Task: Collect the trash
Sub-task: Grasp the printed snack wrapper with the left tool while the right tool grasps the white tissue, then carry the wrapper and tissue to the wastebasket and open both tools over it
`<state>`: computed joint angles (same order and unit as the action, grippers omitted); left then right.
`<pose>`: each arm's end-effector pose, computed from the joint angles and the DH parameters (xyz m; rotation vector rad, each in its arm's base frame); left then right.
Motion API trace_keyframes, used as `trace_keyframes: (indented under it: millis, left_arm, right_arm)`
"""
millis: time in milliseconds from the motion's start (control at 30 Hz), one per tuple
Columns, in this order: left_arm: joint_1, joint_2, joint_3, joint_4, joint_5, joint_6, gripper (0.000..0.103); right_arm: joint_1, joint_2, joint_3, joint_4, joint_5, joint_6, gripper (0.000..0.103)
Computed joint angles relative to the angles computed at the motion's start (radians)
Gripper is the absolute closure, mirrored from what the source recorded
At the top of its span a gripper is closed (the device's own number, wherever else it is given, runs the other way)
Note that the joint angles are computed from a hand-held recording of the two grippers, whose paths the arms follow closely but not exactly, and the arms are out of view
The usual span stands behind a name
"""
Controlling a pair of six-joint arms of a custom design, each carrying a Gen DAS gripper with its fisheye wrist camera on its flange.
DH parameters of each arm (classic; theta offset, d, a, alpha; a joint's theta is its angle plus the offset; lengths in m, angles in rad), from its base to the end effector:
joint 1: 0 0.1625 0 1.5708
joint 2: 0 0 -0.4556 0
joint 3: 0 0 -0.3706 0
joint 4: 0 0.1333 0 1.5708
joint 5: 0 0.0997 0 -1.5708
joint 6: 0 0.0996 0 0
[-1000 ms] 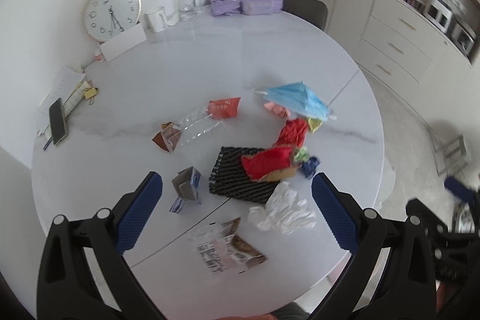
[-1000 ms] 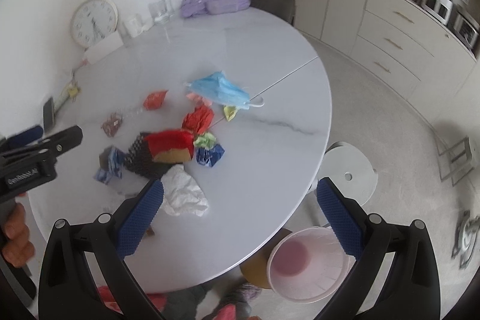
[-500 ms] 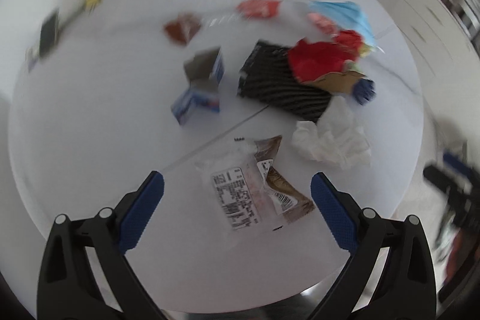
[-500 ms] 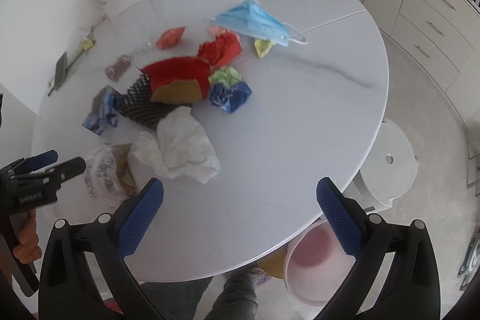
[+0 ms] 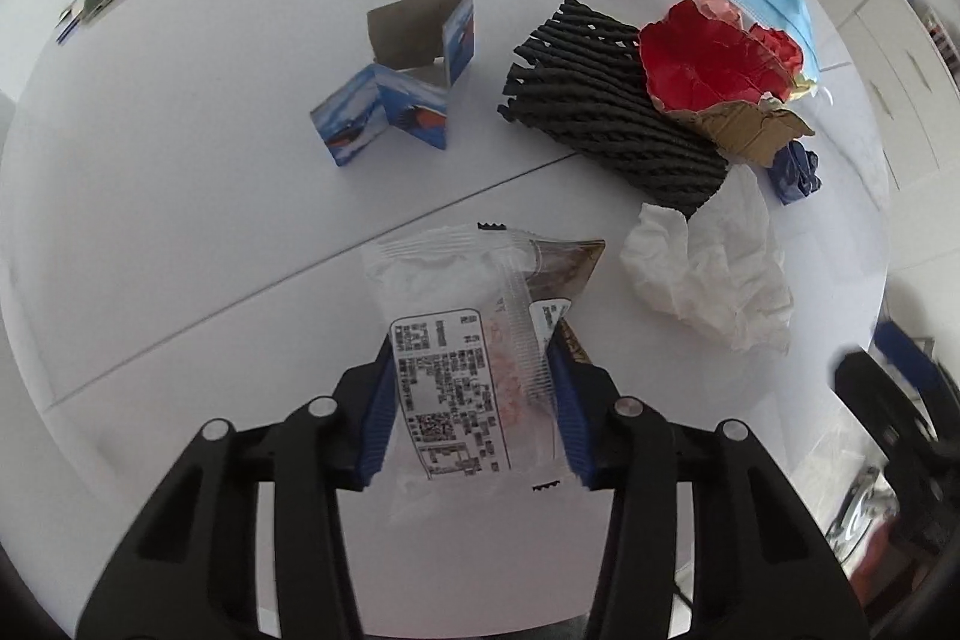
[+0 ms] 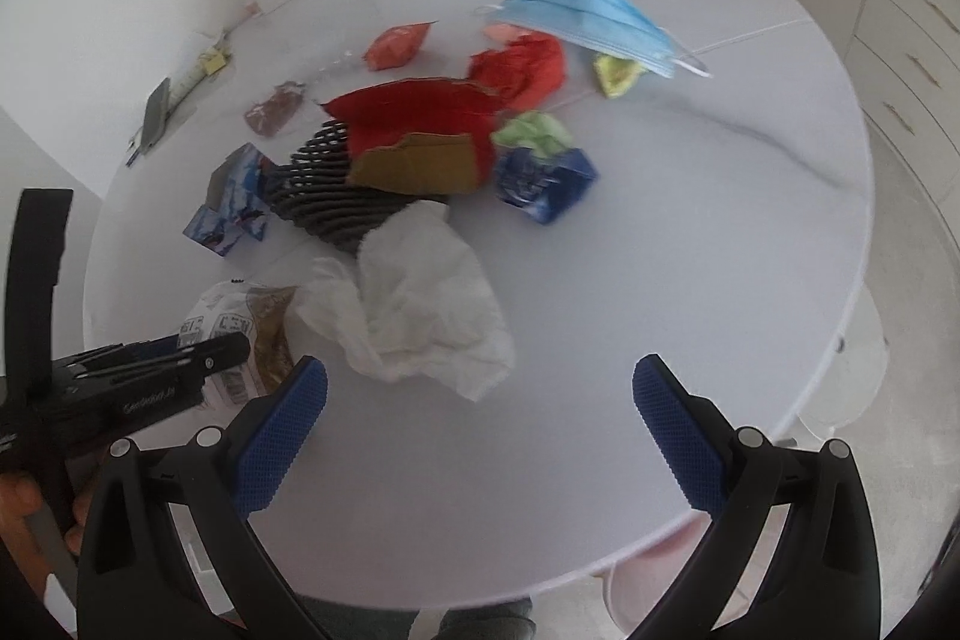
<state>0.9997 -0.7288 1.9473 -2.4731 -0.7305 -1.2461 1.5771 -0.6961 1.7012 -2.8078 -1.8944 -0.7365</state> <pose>-0.1183 -0.5680 0.0239 -0.6131 2.2469 -0.5908 0.1058 -0.6663 0.0728 0.9510 -2.5860 0.1392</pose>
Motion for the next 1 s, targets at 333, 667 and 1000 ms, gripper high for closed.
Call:
trace_keyframes:
  millis: [333,667,1000]
  left_arm:
    - [-0.016,-0.154,0.085,0.083,0.04,0.093,0.059]
    - [-0.071,-0.148,0.025,0.078,0.116,0.408,0.059]
    - [-0.146,0.16,-0.271,-0.165,-0.252,0.916,0.058]
  right_arm:
    - [0.038,0.148,-0.032,-0.137,-0.092,-0.062,0.017]
    - [0.009,0.032,0.067,-0.141,0.018,0.023,0.085]
    - [-0.151,-0.345,0.299,-0.326,-0.098,0.15,0.084]
